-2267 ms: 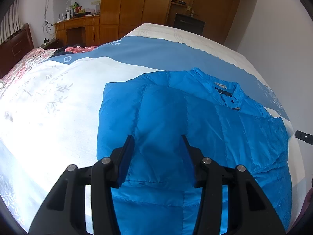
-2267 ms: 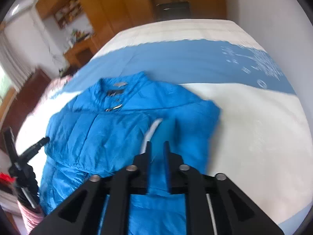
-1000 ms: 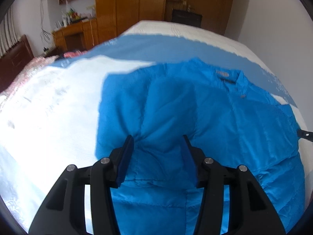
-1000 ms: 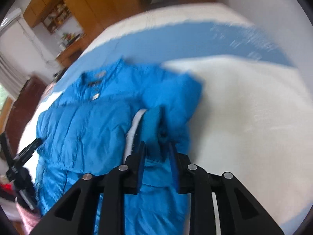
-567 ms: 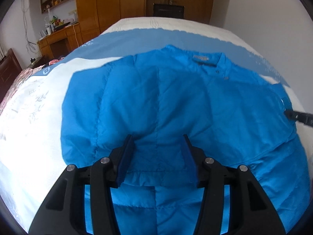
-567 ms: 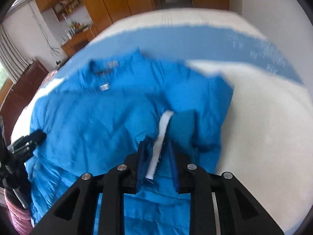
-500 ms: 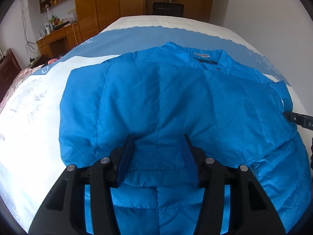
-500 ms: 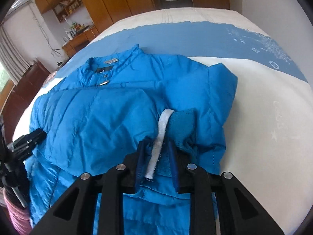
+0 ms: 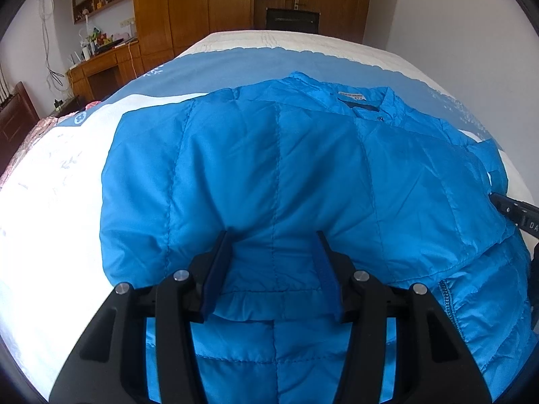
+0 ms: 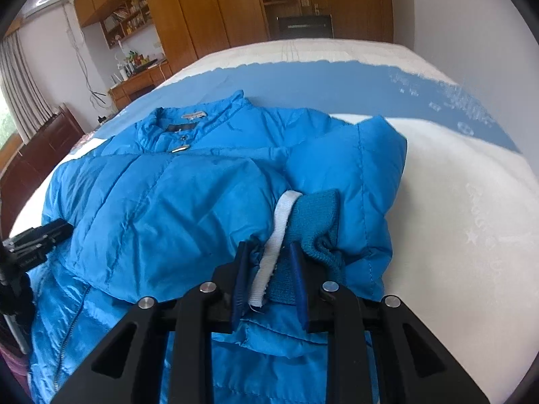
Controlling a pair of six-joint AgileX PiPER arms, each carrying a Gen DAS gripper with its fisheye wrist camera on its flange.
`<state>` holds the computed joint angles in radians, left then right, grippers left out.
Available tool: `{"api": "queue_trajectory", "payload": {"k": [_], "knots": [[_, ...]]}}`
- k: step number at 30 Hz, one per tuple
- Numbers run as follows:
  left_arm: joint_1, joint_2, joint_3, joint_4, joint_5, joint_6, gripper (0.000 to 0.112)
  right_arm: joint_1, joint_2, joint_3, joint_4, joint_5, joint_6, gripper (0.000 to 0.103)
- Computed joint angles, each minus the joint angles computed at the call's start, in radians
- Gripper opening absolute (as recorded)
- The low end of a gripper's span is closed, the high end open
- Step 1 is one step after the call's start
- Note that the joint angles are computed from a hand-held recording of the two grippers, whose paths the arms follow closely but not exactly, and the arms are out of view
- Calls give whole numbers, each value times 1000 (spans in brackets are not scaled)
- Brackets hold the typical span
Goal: Fold large clothes
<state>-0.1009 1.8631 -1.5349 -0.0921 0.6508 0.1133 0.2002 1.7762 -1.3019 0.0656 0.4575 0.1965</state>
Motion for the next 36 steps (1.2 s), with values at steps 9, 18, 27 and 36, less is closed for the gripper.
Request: {"api": "queue_trajectory", "payload": {"k": [9,18,27,36], "knots": [[-105,-362,252,317,-56,-277,64,-22,-308,183,173,45,-232,38],[-197,-782,577,524,50,-384,86,-11,-782,528,116,207,-221,66],[530,-864,697,-196,258,364,86,-175,-1055,741,352,444,-365,71],[819,-803,781,-516,487,705,87,-295,-1053,841,566,544,-567,72]]}}
